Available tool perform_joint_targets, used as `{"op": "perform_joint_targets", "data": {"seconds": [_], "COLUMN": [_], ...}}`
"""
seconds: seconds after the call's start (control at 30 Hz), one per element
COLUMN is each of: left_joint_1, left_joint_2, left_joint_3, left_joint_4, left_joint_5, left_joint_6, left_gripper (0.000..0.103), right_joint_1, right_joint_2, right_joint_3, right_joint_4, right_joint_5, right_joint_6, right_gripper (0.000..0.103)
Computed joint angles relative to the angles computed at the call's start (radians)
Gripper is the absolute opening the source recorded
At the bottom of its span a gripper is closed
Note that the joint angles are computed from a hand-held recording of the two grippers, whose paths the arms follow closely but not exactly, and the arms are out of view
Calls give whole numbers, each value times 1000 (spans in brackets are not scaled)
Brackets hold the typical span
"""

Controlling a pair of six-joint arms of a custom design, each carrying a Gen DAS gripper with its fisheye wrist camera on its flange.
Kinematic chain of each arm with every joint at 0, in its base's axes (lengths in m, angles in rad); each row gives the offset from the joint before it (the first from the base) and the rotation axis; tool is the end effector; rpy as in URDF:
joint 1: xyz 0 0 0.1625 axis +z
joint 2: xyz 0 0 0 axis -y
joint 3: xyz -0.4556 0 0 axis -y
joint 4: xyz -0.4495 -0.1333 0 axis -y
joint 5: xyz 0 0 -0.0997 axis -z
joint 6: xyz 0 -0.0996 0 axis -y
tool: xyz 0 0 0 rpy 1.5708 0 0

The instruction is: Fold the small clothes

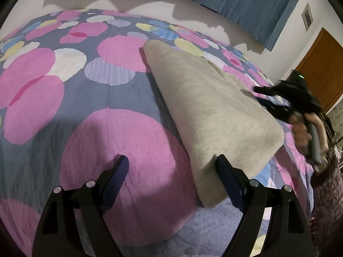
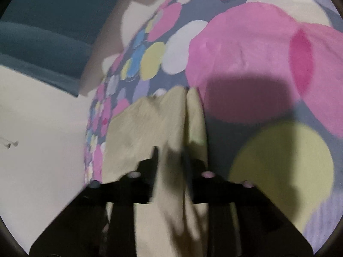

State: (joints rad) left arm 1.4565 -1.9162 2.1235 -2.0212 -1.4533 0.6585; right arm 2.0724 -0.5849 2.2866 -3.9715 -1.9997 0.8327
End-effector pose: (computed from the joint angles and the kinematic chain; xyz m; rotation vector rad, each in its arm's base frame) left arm 0.0977 -0.4201 0.4267 1.0916 2.7393 -0.3003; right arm 0.2997 -0.3555 -0.0368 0.6796 2.7210 -1.1773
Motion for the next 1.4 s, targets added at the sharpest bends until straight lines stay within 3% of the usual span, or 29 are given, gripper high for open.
{"op": "perform_joint_targets", "data": {"seconds": [0.23, 0.4, 0.47, 0.53, 0.6, 1.0, 1.07, 1.17, 1.23, 1.27, 1.33, 1.4], "left_joint_1": [1, 2, 1, 2, 2, 2, 2, 6, 20, 23, 30, 25], "left_joint_2": [-6, -7, -8, -7, -6, -9, -10, -5, 18, 24, 42, 63], "left_joint_3": [9, 9, 11, 9, 8, 11, 12, 3, -39, -52, -83, -101], "left_joint_4": [-12, -14, -16, -14, -14, -19, -18, -7, 47, 58, 65, 53], "left_joint_5": [-2, -2, -1, -2, -4, 0, 0, -10, -47, -60, -103, -123], "left_joint_6": [-1, 1, 2, 3, 2, 7, 6, 0, -22, -32, -61, -69], "left_gripper": [82, 82, 82, 82, 82, 83, 83, 83, 83, 83, 83, 83], "right_joint_1": [130, 156, 158, 156, 150, 149, 150, 158, 169, 172, 167, 136], "right_joint_2": [50, 81, 86, 92, 109, 149, 145, 131, 106, 90, 60, 53], "right_joint_3": [22, 5, 1, 2, 9, 5, 7, 19, 24, 26, 29, 32], "right_joint_4": [-29, 5, 38, 52, 9, -78, -84, -105, -94, -74, -38, -60], "right_joint_5": [-52, -40, -60, -71, -63, -52, -51, -60, -86, -105, -125, -88], "right_joint_6": [95, 119, 136, 155, 156, 143, 139, 133, 116, 106, 85, 54], "right_gripper": [42, 42, 31, 12, 8, 7, 9, 26, 51, 56, 60, 61]}}
